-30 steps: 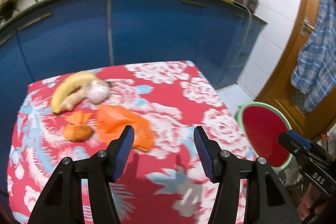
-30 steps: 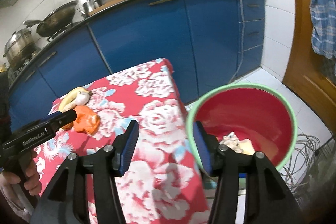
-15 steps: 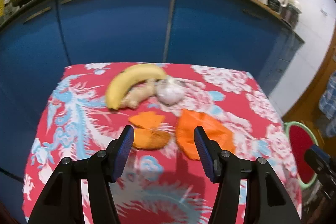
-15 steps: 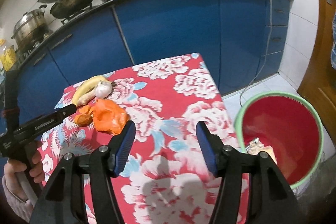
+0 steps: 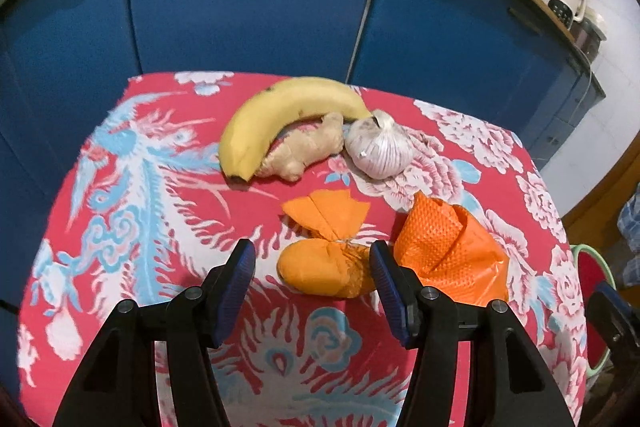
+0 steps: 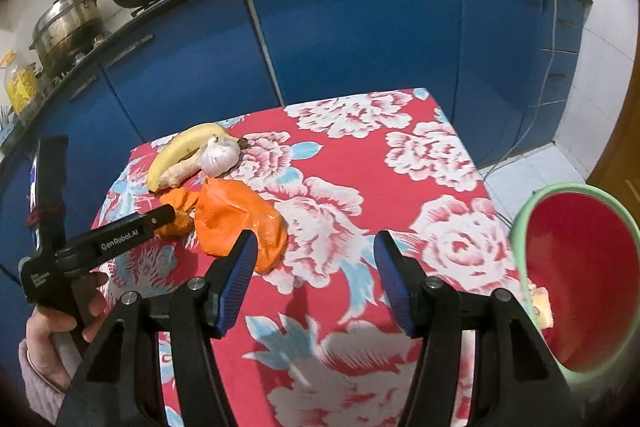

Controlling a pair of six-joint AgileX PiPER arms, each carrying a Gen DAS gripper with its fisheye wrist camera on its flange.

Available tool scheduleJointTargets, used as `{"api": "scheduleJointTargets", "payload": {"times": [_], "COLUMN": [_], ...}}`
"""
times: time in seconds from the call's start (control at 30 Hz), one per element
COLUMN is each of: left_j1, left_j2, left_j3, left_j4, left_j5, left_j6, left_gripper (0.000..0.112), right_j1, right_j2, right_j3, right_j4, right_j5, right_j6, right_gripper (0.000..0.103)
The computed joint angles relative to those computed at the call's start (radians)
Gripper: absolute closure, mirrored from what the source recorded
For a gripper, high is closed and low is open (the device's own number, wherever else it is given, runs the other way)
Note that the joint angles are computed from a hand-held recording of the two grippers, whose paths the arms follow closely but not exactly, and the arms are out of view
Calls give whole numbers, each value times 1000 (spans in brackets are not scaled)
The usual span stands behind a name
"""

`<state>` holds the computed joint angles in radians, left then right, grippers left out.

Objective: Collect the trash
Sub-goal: 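Grasp the orange knotted cloth with the left tool while the right tool grasps the orange mesh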

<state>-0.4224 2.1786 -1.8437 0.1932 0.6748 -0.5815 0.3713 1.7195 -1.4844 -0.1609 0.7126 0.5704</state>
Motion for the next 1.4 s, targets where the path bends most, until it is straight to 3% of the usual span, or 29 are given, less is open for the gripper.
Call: {"api": "scheduleJointTargets", "payload": {"times": [0.33, 0.4, 0.47, 0.5, 0.67, 0.97, 1.0, 1.1, 1.17, 1.23, 1.4], "left_j1": [15, 14, 16, 16, 23, 37, 36, 35, 35, 36, 46], "left_j2": [7, 2, -5, -7, -27, -34, -35, -37, -39, -41, -42], "left_j3": [33, 42, 54, 58, 91, 109, 111, 114, 118, 124, 131], "left_j4": [-78, -93, -130, -156, -192, -238, -236, -232, -235, -244, -286], "left_j5": [-69, -81, -99, -108, -144, -156, -158, -163, -169, -176, -187], "left_j6": [73, 100, 143, 171, 208, 217, 216, 215, 220, 229, 262], "left_gripper": [48, 54, 71, 74, 83, 84, 84, 84, 85, 85, 85], "right_j1": [5, 8, 13, 14, 15, 31, 32, 24, 23, 25, 33], "right_j2": [121, 139, 162, 171, 214, 276, 280, 287, 288, 280, 230], "right_j3": [-93, -106, -125, -131, -164, -214, -217, -221, -222, -212, -157], "right_j4": [60, 69, 71, 74, 93, 90, 92, 143, 162, 160, 143], "right_j5": [-15, -19, -20, -20, -23, -17, -17, -24, -24, -29, -66], "right_j6": [-44, -53, -58, -61, -75, -79, -81, -127, -150, -150, -130], "right_gripper": [38, 38, 38, 38, 38, 39, 41, 60, 79, 89, 98]}}
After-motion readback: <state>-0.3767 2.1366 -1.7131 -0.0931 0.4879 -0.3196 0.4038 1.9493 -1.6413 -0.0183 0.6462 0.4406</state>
